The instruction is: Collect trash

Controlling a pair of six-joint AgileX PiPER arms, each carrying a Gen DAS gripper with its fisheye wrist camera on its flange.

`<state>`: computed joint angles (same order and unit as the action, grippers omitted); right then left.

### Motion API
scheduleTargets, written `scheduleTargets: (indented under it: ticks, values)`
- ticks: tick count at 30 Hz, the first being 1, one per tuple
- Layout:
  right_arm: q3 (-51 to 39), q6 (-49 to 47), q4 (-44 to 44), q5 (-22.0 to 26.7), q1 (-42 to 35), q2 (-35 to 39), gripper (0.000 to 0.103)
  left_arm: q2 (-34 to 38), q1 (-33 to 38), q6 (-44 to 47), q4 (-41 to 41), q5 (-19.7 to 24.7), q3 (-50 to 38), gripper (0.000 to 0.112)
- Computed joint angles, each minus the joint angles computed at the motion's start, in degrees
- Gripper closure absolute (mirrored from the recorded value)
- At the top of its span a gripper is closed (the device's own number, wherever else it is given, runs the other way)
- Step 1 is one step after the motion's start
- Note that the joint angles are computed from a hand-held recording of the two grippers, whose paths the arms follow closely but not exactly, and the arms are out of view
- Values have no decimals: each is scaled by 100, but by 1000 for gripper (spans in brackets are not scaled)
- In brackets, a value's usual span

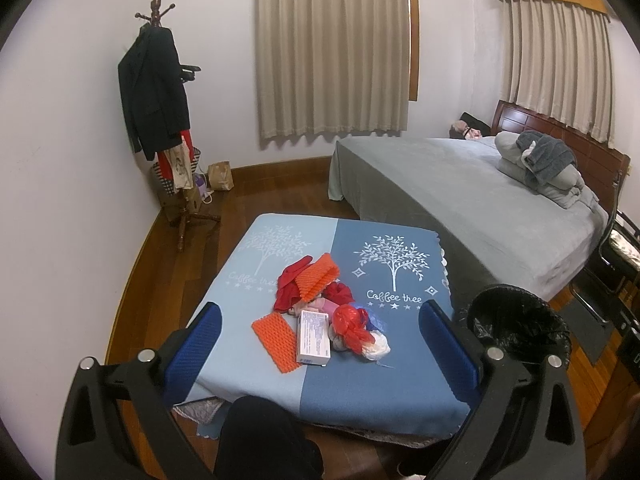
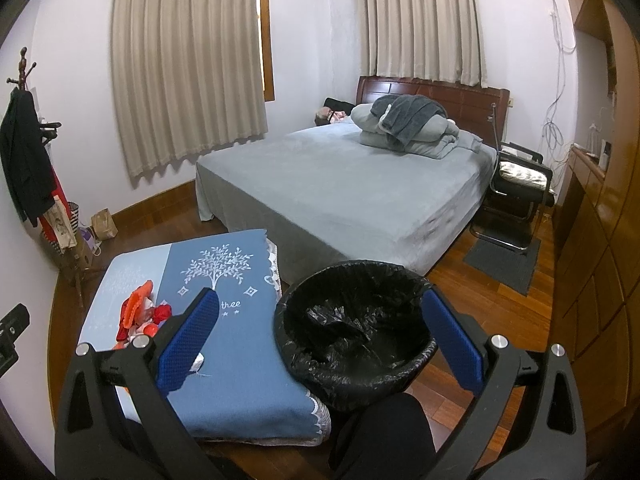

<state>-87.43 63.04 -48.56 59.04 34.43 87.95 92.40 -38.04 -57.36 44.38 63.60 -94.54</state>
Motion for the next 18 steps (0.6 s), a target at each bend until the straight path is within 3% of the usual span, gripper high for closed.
scheduleTargets:
  ticks: [18]
  values:
    - [-11,32,-10,30,34,26,5,-35,-8,-13,5,4,52,15]
